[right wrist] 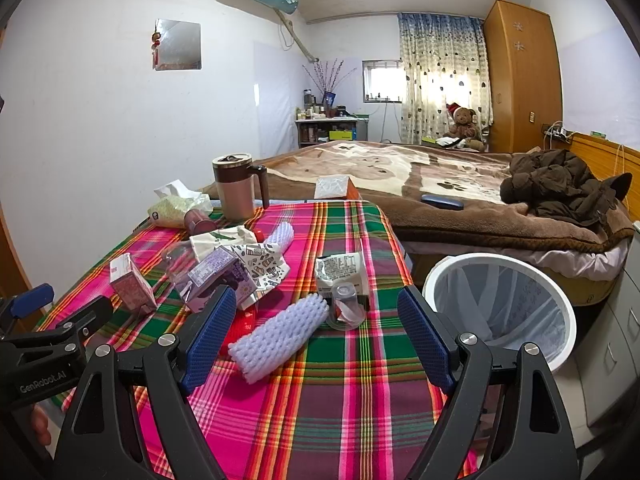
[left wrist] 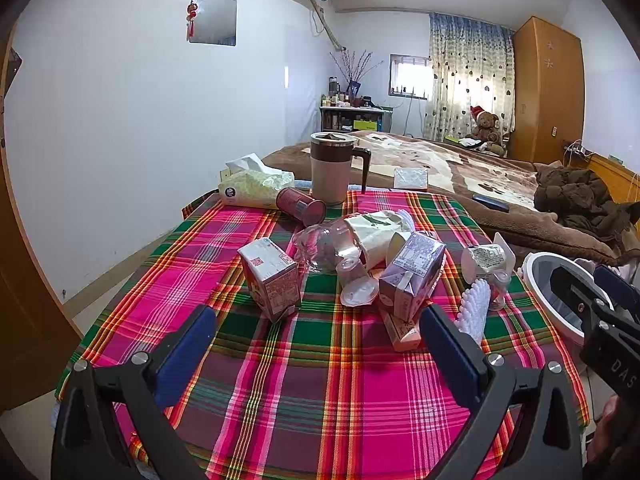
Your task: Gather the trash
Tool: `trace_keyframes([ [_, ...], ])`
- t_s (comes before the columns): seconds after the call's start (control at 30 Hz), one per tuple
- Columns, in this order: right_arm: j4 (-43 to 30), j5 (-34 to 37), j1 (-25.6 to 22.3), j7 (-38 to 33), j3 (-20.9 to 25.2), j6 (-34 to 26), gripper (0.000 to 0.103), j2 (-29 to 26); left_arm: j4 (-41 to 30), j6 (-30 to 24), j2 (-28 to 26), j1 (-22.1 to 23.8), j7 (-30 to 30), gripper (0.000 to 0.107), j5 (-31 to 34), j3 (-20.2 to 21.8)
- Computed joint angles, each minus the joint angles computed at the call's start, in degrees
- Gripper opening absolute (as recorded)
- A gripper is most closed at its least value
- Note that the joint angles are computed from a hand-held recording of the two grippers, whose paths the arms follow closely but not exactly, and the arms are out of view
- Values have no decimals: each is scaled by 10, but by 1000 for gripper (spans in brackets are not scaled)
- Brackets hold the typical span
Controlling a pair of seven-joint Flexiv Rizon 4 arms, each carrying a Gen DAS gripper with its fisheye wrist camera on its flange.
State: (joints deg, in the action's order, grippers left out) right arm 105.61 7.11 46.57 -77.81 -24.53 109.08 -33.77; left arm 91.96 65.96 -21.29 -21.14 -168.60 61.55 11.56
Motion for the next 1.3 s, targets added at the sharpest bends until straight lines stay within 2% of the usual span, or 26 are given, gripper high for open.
trace_keyframes([
  [0.23, -2, -1, 5, 4, -6, -7, 85, -2, 2, 5, -3, 6, 9, 103, -11, -1],
  [0.37, -11, -5, -1, 14, -4, -14, 85, -11, 5, 30, -11, 25, 41, 103, -40, -4],
  [0.43, -23, -17, -24, 31, 16, -40, 85, -16, 15, 65, -19, 47, 77, 103, -75, -9],
  [0.5, -37, -42, -61, 52, 55, -72, 85, -18, 31, 102, -28, 80, 135, 103, -129, -25],
  [0.6, -51, -73, -101, 73, 101, -95, 85, -24, 31, 89, -41, 83, 174, 102, -168, -15],
  [0.7, -61, -100, -101, 93, 100, -114, 85, -32, 46, 122, -48, 101, 195, 102, -219, -13],
  [0.8, -71, -124, -130, 108, 135, -125, 84, -34, 50, 133, -57, 107, 217, 99, -260, -4],
  [0.9, -81, -149, -142, 126, 147, -140, 84, -39, 53, 144, -64, 113, 244, 99, -300, 1],
  [1.0, -94, -170, -175, 137, 186, -150, 84, -45, 51, 173, -75, 118, 272, 99, -326, 6],
  [1.07, -100, -186, -183, 147, 195, -160, 84, -49, 43, 170, -84, 132, 314, 99, -350, -7],
  [1.2, -107, -207, -205, 164, 220, -174, 77, -54, 24, 163, -101, 116, 347, 99, -371, 18],
  [1.3, -117, -219, -221, 169, 239, -189, 77, -59, 29, 189, -109, 137, 391, 99, -402, -2],
])
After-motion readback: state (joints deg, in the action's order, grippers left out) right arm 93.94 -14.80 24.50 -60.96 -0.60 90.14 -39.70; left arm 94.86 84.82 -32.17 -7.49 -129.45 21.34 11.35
